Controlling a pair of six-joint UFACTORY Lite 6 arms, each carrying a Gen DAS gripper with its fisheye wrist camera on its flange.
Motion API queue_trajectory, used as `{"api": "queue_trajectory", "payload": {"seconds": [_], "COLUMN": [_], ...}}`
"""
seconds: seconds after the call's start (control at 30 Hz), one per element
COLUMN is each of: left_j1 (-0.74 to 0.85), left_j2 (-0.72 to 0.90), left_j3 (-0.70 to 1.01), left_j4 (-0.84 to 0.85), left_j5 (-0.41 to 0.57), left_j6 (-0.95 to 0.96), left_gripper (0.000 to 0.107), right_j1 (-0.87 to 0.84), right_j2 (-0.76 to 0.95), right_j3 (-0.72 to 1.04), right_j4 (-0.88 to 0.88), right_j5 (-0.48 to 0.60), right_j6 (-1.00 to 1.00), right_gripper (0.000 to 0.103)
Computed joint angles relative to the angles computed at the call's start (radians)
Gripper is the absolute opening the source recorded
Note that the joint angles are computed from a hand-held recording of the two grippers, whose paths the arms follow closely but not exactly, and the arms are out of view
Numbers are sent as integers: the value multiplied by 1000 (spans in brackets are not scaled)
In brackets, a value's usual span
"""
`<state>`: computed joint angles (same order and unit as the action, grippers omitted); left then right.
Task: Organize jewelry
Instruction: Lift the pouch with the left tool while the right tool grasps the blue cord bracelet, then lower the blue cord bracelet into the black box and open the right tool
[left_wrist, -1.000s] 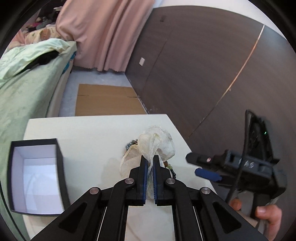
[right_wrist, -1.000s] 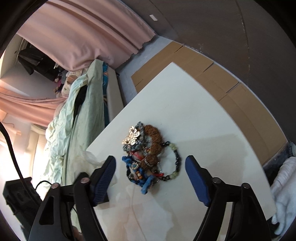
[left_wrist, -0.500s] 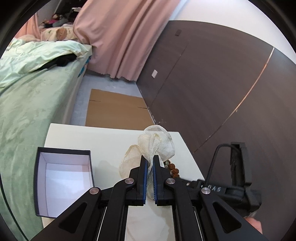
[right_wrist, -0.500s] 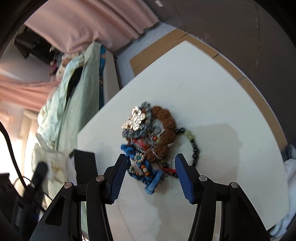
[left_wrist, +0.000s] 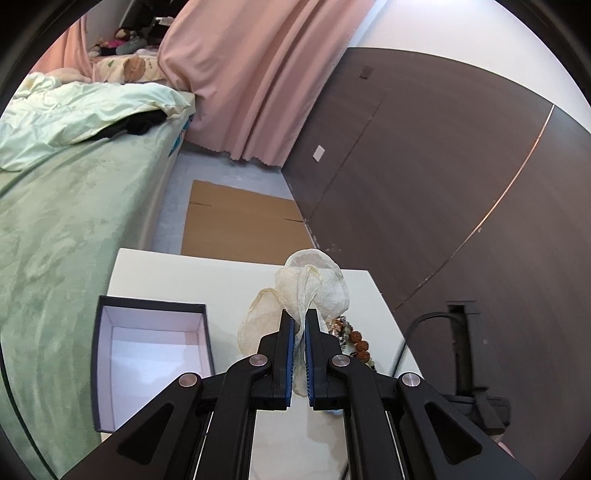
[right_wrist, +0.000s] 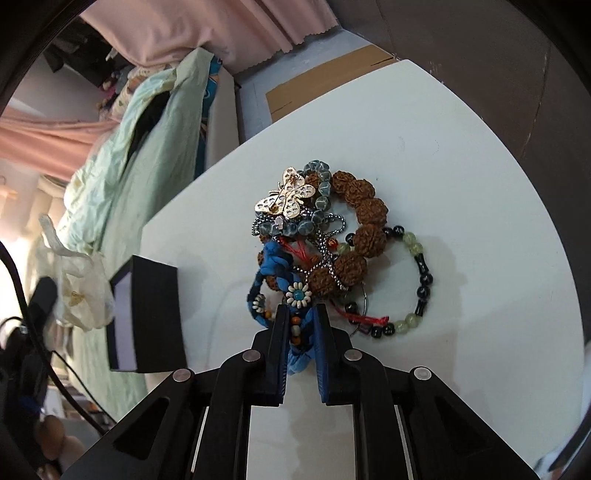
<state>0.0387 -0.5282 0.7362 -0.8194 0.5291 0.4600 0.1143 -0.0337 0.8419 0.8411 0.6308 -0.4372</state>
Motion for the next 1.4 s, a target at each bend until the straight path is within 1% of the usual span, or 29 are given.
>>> {"api": "queue_trajectory", "payload": {"seconds": [0.13, 0.23, 0.33, 0.4, 0.5, 0.57, 0.6, 0.63, 0.7, 0.77, 1.0, 1.03, 1.13, 1.2, 1.23, 1.27, 1.3, 1.33, 1.4], "left_j1": [64, 117, 175, 189, 256, 299, 338, 370, 431, 474, 716, 735, 817, 849, 862, 870, 872, 872, 872], "left_j2": [-39, -63, -80, -88, -92, -64, -53, -56, -101, -134, -80, -75, -71, -49, -44, -44, -45, -47, -47], "left_j3": [-19, -31, -44, -45, -52, -42, -41, -47, -70, -67, -8, -1, 10, 28, 33, 36, 36, 36, 31], "left_j4": [4, 18, 44, 104, 88, 56, 15, -19, -66, -72, -138, -141, -154, -164, -167, -166, -163, -158, -154], "left_j5": [39, 69, 101, 97, 123, 167, 199, 218, 232, 246, 412, 418, 456, 465, 469, 471, 468, 466, 474], "left_j6": [20, 26, 34, -11, 10, 42, 84, 116, 151, 161, 276, 279, 303, 318, 325, 329, 330, 332, 338], "left_gripper": [5, 5, 5, 5, 7, 20, 40, 64, 83, 84, 84, 84, 84, 84, 84, 84, 84, 84, 84], "right_j1": [-22, -17, 16, 40, 56, 83, 98, 120, 149, 183, 374, 398, 471, 512, 533, 539, 536, 534, 529], "right_j2": [-95, -163, -196, -211, -233, -238, -238, -241, -250, -241, -157, -140, -61, -32, -13, 5, 15, 10, -29], "right_j3": [-57, -94, -97, -103, -121, -125, -125, -126, -134, -130, -96, -84, -38, -5, 20, 37, 42, 34, 4], "right_j4": [113, 156, 159, 181, 217, 248, 264, 293, 354, 420, 766, 799, 971, 1003, 987, 945, 906, 886, 849], "right_j5": [23, 36, 24, 16, 14, 2, -5, -17, -29, -41, -103, -110, -107, -144, -183, -196, -196, -208, -256], "right_j6": [-96, -128, -107, -101, -115, -122, -128, -140, -178, -214, -447, -472, -617, -638, -622, -584, -548, -522, -480], "right_gripper": [13, 13, 13, 13, 13, 13, 13, 13, 13, 13, 13, 13, 13, 14, 21, 29, 52, 65, 66]}}
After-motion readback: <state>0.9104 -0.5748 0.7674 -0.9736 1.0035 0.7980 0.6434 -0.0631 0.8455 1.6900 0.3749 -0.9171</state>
